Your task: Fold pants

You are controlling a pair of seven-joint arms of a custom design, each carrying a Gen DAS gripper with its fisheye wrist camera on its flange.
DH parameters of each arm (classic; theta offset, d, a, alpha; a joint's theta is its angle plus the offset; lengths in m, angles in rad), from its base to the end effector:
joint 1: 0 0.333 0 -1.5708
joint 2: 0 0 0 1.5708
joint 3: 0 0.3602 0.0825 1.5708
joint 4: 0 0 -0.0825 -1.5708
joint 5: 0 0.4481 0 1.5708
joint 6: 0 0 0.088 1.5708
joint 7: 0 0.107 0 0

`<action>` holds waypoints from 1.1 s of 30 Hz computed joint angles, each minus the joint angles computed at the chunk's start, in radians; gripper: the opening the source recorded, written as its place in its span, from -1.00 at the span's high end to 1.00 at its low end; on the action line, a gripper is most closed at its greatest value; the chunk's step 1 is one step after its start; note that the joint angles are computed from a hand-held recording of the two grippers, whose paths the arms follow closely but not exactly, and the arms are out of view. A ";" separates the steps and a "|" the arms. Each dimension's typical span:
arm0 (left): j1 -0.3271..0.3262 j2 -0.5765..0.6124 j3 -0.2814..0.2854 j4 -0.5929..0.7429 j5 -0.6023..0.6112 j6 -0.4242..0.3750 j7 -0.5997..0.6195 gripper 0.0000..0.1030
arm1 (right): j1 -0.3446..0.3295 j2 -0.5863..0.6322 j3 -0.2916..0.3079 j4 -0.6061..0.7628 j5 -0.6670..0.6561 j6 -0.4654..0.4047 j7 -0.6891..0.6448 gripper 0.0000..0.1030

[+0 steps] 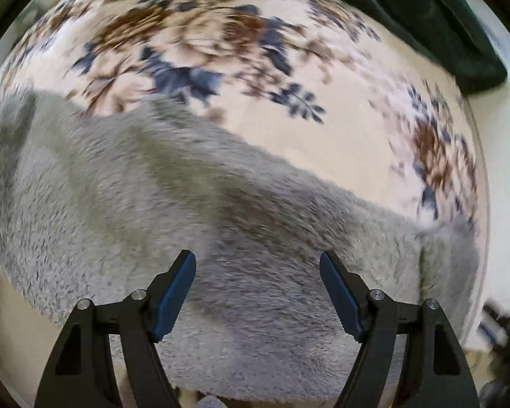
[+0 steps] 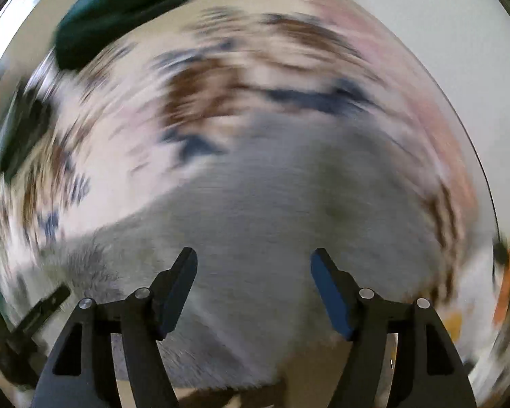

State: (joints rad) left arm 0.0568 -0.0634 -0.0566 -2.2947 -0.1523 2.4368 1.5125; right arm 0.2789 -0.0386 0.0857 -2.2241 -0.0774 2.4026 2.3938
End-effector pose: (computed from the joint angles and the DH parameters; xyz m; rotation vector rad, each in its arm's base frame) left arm 0.5720 -0.0004 0.4011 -2.3335 1.9787 -0.3416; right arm 0.5524 0.2105 0.4195 -1.6146 2.4531 -0.1498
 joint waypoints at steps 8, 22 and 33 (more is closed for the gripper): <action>-0.031 0.046 -0.034 0.020 0.108 0.007 0.002 -0.43 | 0.108 0.190 -0.037 0.196 -0.181 -0.247 0.087 0.81; -0.040 0.035 -0.036 0.010 -0.031 -0.039 0.033 -0.43 | -0.158 -0.361 -0.049 -0.273 -0.109 -0.251 0.363 -0.03; -0.078 0.071 -0.063 0.059 -0.043 0.029 0.046 -0.43 | -0.151 0.170 -0.072 0.073 0.274 -0.128 0.075 0.44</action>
State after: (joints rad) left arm -0.0215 0.0073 -0.1194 -2.2358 -0.1955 2.4661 1.5580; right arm 0.1282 0.1312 0.0135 -2.1513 0.1970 2.2748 2.4692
